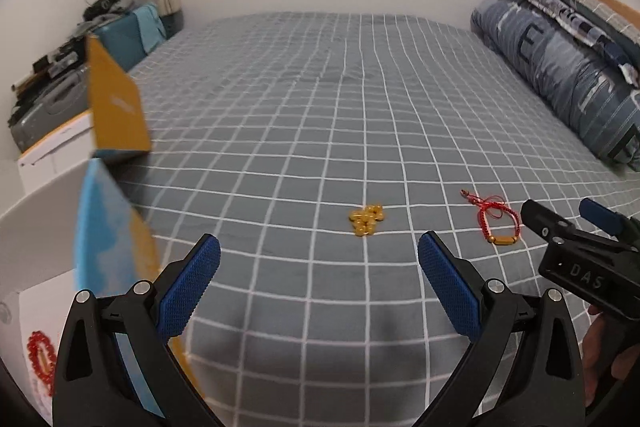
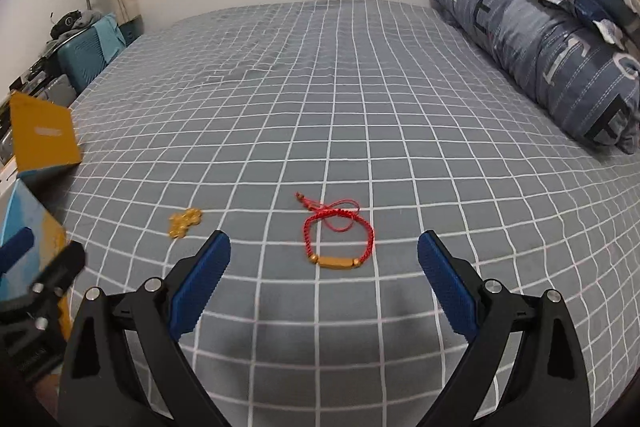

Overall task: Organize jewelry
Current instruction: 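Move both tools back over the amber cluster and red cord bracelet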

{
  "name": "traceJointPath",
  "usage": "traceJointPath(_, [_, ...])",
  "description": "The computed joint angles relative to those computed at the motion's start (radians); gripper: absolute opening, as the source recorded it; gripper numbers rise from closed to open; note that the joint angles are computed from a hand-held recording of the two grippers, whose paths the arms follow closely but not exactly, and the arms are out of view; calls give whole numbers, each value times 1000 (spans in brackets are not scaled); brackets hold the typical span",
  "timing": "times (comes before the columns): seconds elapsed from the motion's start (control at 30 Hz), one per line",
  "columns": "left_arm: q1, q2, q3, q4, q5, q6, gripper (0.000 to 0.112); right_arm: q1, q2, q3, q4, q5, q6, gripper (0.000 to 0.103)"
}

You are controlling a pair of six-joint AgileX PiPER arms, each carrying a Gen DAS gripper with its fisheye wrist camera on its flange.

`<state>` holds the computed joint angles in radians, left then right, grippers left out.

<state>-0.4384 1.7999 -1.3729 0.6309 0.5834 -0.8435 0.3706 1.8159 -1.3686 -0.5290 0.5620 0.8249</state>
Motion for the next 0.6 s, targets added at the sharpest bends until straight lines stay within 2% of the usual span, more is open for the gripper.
traceJointPath(0.1, [17,91,-110,-73,14,70,97,-38,75,-87,76,24,-85,91])
traceJointPath(0.3, [40,323,-390,-186,99,212,97,-91,259,-305,189,135,-224,91])
traceJointPath(0.4, [59,427,-527,-267,159,306,97,-119,312,-357,272,148,-300,91])
traceJointPath(0.47, [82,469,-577,-359,169,377,97,-130,331,-377,314,159,-345,91])
traceJointPath(0.53, [89,509,-625,-381,197,391,97,-137,345,-389,330,170,-359,91])
traceJointPath(0.6, [96,520,-629,-406,189,406,97,-141,355,-396,347,175,-373,91])
